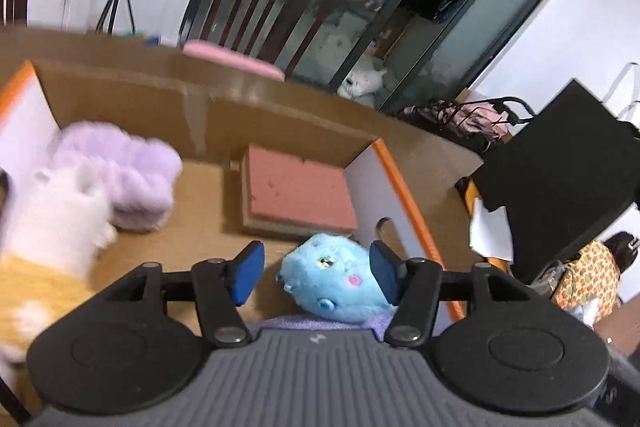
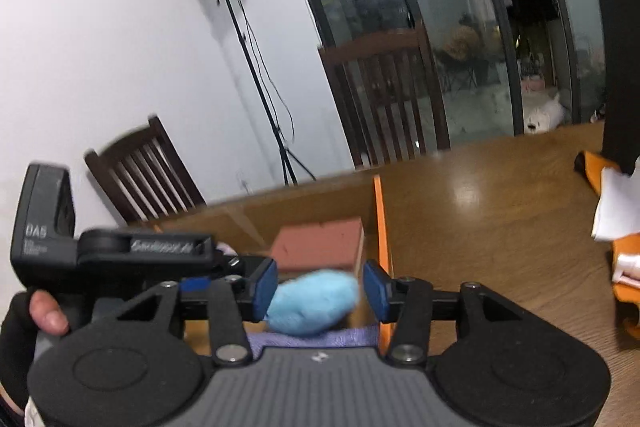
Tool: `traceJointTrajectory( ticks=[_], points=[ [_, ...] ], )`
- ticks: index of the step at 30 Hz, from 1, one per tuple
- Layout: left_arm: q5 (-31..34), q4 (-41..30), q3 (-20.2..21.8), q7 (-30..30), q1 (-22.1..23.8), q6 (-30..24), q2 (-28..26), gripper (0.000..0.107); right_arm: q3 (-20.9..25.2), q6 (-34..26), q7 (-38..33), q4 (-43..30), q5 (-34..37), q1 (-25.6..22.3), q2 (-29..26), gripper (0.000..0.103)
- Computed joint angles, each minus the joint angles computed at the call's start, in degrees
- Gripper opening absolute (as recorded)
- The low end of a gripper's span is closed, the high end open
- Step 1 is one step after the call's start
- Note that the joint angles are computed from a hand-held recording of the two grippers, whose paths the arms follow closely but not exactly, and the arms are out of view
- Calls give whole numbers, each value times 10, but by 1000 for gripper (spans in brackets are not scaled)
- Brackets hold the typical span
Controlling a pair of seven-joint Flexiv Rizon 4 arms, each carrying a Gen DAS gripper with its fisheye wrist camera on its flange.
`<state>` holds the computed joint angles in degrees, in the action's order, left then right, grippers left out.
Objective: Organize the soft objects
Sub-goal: 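Carry the pom and blue plush into the box and open both grippers, then withdraw both grippers from the box back over the table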
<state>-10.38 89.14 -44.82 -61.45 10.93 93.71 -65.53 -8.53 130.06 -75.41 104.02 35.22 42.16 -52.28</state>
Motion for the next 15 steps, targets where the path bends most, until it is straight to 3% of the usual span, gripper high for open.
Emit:
traceJointTrajectory(
  ticks=[5, 11, 15],
  points=[
    [95, 148, -39, -5, 81, 115, 72, 71, 17, 46, -23, 69, 8, 8, 58, 56],
    [198, 346, 44, -55, 105, 313, 214, 80, 55, 119, -102, 160, 74, 57, 139, 71],
    [279, 442, 67, -86, 141, 409, 262, 89, 74, 148, -191, 187, 154, 105, 190, 78]
  ],
)
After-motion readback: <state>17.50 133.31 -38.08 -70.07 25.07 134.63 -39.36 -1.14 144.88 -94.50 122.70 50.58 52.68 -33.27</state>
